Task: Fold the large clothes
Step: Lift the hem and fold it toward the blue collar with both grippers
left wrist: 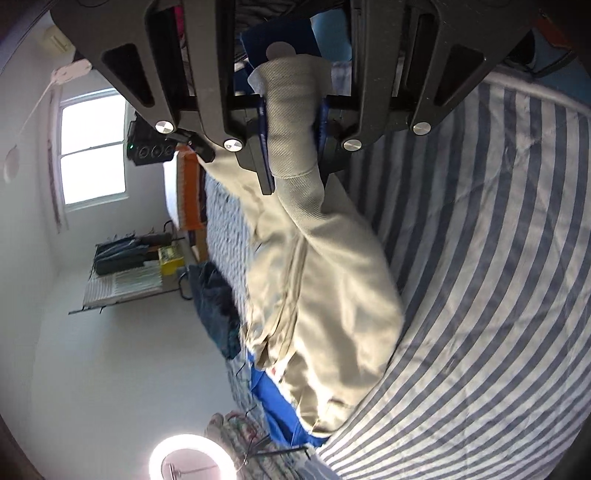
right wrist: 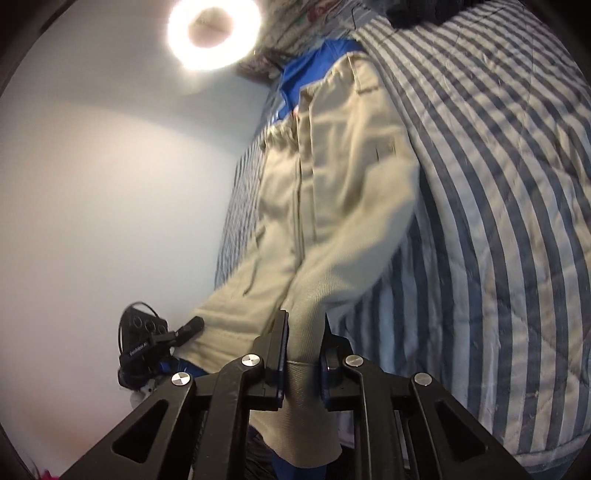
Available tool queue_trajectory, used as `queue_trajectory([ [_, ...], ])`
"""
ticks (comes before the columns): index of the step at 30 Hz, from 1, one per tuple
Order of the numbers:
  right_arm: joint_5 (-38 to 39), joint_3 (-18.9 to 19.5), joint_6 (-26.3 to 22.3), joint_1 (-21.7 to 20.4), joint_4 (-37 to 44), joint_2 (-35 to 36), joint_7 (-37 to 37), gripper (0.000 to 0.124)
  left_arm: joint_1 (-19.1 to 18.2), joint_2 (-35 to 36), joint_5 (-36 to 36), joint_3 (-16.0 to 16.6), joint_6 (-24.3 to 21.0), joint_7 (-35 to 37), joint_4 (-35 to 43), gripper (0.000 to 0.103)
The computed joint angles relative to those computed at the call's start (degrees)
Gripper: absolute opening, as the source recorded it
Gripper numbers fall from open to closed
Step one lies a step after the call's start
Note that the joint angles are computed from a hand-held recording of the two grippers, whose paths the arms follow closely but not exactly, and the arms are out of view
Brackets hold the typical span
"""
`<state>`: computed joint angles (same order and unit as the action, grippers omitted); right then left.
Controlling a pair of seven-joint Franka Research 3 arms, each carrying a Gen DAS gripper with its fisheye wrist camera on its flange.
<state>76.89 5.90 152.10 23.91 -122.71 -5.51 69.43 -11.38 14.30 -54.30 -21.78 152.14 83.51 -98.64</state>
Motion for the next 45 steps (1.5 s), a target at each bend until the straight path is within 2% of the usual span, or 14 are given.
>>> queue_trajectory([
  [3, -2.2, -0.1, 0.9, -0.5, 3.1, 1.8, 2.0, 0.012, -0.7, 3.7, 4.5, 0.9, 0.1, -3.3, 5.3, 0.018],
  [7, -10.9, 0.1, 1.2, -1.7, 9.3, 6.2, 8.9, 0.011, -0.5, 9.7, 10.6, 0.8, -0.1, -8.1, 13.0, 0.018],
  [15, -21.2, 1.0, 0.1, -4.5, 20.4, 15.5, 18.4, 0.011, -1.6, 22.0, 24.2, 1.0, -3.7, -18.8, 29.8, 0.018],
  [19, -23.0, 1.8, -0.2, -5.9, 23.2, 18.5, 21.2, 0.011, -1.4, 26.2, 28.3, 0.2, -4.6, -22.7, 34.6, 0.018],
  [23, -25.3, 2.1, -0.9, -6.9, 26.2, 22.0, 24.5, 0.011, -2.4, 30.8, 32.4, 0.8, -7.0, -26.7, 40.8, 0.018],
  [29, -25.4, 3.4, -2.3, -9.2, 29.0, 25.8, 26.4, 0.013, -4.2, 37.9, 37.4, 1.8, -12.5, -30.3, 51.7, 0.018],
  [32, -22.6, 4.6, -2.7, -10.6, 29.0, 26.2, 24.9, 0.018, -4.9, 41.2, 38.6, 1.9, -15.7, -30.9, 57.4, 0.018],
  [33, -20.8, 5.1, -2.9, -11.2, 28.9, 26.3, 23.6, 0.024, -4.9, 41.9, 38.4, 1.7, -16.1, -31.0, 58.4, 0.020],
  [35, -18.2, 5.6, -3.6, -12.1, 29.1, 26.5, 21.8, 0.033, -4.5, 42.2, 37.6, 1.1, -15.8, -30.8, 58.6, 0.024],
  [37, -16.7, 5.7, -4.1, -12.5, 29.3, 26.4, 20.1, 0.046, -3.7, 41.2, 36.5, 0.3, -14.3, -30.1, 56.4, 0.026],
  [39, -15.0, 5.8, -4.2, -12.8, 29.3, 26.1, 18.3, 0.063, -2.8, 40.1, 35.1, -0.7, -13.0, -29.2, 54.2, 0.034],
  [42, -14.3, 5.4, -5.7, -12.9, 29.8, 25.8, 17.8, 0.066, -0.5, 37.5, 31.4, -2.7, -8.6, -27.6, 48.9, 0.054],
  [45, -12.1, 5.4, -6.9, -13.6, 29.1, 24.7, 15.1, 0.066, 1.8, 33.7, 29.0, -3.6, -2.9, -26.5, 42.6, 0.058],
])
